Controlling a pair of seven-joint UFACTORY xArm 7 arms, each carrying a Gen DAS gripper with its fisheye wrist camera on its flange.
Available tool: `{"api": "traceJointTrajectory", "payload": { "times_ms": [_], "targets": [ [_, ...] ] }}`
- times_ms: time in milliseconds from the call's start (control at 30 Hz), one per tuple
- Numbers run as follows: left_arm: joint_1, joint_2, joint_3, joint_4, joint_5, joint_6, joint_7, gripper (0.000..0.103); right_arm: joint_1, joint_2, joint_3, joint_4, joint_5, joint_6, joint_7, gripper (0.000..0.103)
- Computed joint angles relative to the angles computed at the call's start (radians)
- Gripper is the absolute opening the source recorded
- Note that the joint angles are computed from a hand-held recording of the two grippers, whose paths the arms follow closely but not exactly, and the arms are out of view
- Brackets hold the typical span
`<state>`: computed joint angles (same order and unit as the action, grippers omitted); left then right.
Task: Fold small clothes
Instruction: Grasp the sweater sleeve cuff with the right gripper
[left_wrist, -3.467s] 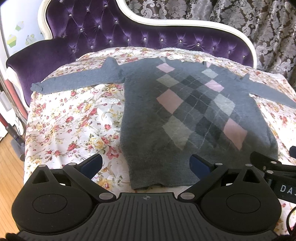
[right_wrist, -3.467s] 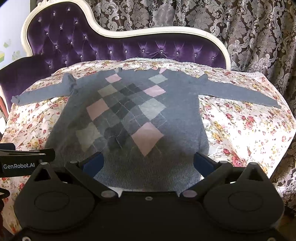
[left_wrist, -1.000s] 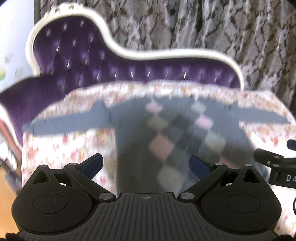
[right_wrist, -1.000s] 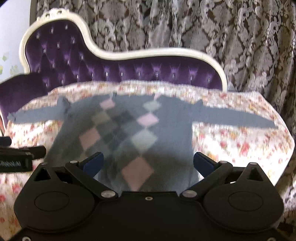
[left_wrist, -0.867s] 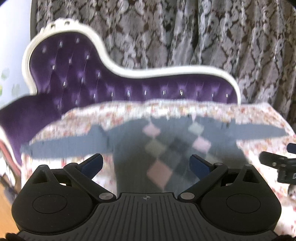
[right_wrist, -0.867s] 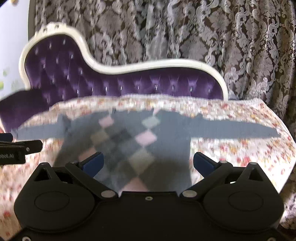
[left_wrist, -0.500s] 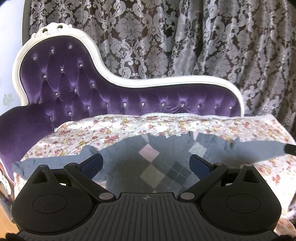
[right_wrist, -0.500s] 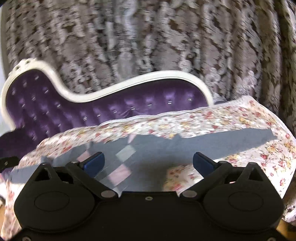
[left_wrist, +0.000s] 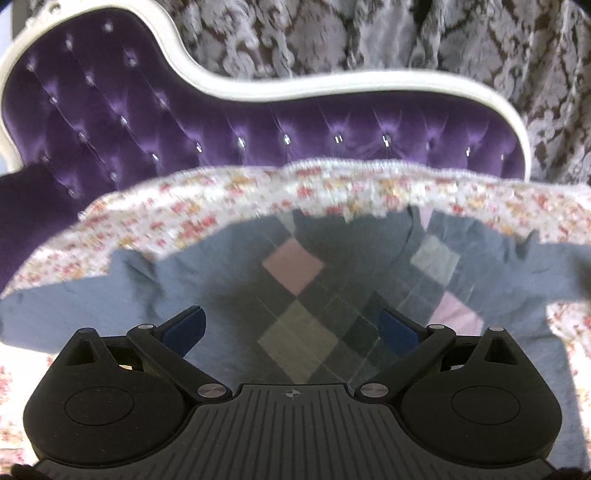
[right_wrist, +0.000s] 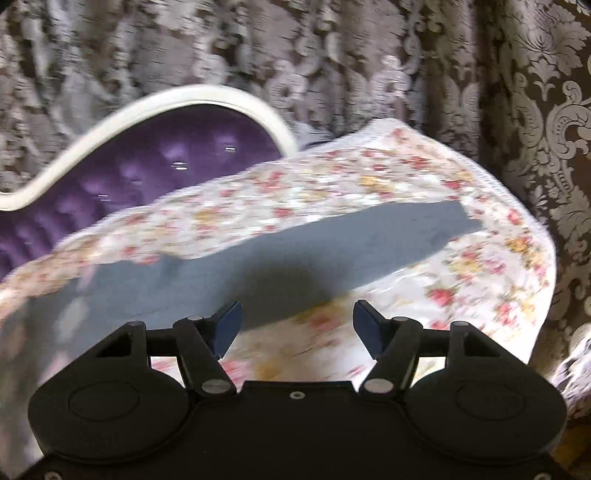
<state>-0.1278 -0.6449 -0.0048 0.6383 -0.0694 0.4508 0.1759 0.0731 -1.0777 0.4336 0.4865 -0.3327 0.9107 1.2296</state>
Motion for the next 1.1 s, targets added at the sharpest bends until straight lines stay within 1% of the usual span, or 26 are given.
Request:
{"api": "traceJointTrajectory", "payload": {
  "times_ms": [100, 300, 367, 400, 433, 467, 567, 667, 733, 833, 967, 1000, 1033, 1067, 1100],
  "targets": [
    [-0.001, 0.039, -0.011, -0.027, 0.005, -0.045, -0.004, 0.101, -0.033, -0.025, -0.037, -0.069, -0.027, -0.036, 0.003, 0.069],
    [-0.006, 0.092, -0.024, -0.078, 0.025, -0.134, -0.01, 0.101, -0.107, -0.085, -0.107, -0.189, -0.037, -0.112, 0.025, 0.07],
    [-0.014, 0.11, -0.022, -0.081, 0.033, -0.13, 0.003, 0.101, -0.132, -0.086, -0.121, -0.212, -0.036, -0.129, 0.026, 0.07],
    [-0.023, 0.115, -0.015, -0.094, 0.025, -0.153, 0.008, 0.102, -0.143, -0.09, -0.127, -0.227, -0.036, -0.146, 0.029, 0.07],
    [-0.047, 0.107, 0.01, -0.119, 0.001, -0.196, 0.022, 0.102, -0.154, -0.102, -0.124, -0.244, -0.045, -0.17, 0.03, 0.071],
    [-0.074, 0.102, 0.039, -0.135, -0.023, -0.219, 0.04, 0.102, -0.167, -0.112, -0.123, -0.259, -0.058, -0.2, 0.027, 0.071],
    [-0.123, 0.099, 0.094, -0.146, -0.077, -0.231, 0.083, 0.102, -0.213, -0.104, -0.128, -0.279, -0.07, -0.266, 0.025, 0.073],
    [-0.102, 0.099, 0.064, -0.151, -0.074, -0.243, 0.082, 0.103, -0.273, -0.087, -0.141, -0.295, -0.076, -0.346, 0.025, 0.076],
    [-0.096, 0.096, 0.054, -0.163, -0.073, -0.263, 0.077, 0.103, -0.317, -0.072, -0.158, -0.308, -0.076, -0.417, 0.021, 0.078],
    [-0.102, 0.099, 0.06, -0.166, -0.074, -0.275, 0.08, 0.103, -0.378, -0.047, -0.171, -0.314, -0.059, -0.486, 0.012, 0.078],
    [-0.102, 0.102, 0.06, -0.165, -0.073, -0.275, 0.081, 0.103, -0.433, -0.01, -0.185, -0.312, -0.027, -0.551, -0.019, 0.077],
    [-0.102, 0.102, 0.06, -0.165, -0.073, -0.275, 0.081, 0.103, -0.446, 0.003, -0.18, -0.304, -0.021, -0.552, -0.026, 0.069],
    [-0.102, 0.102, 0.061, -0.165, -0.073, -0.274, 0.081, 0.103, -0.457, 0.014, -0.17, -0.29, -0.017, -0.534, -0.036, 0.05],
    [-0.102, 0.102, 0.061, -0.165, -0.073, -0.274, 0.081, 0.103, -0.462, 0.029, -0.16, -0.265, -0.016, -0.489, -0.052, 0.031],
    [-0.103, 0.101, 0.061, -0.165, -0.073, -0.273, 0.082, 0.103, -0.451, 0.041, -0.171, -0.249, -0.012, -0.455, -0.073, 0.013]
  ]
}}
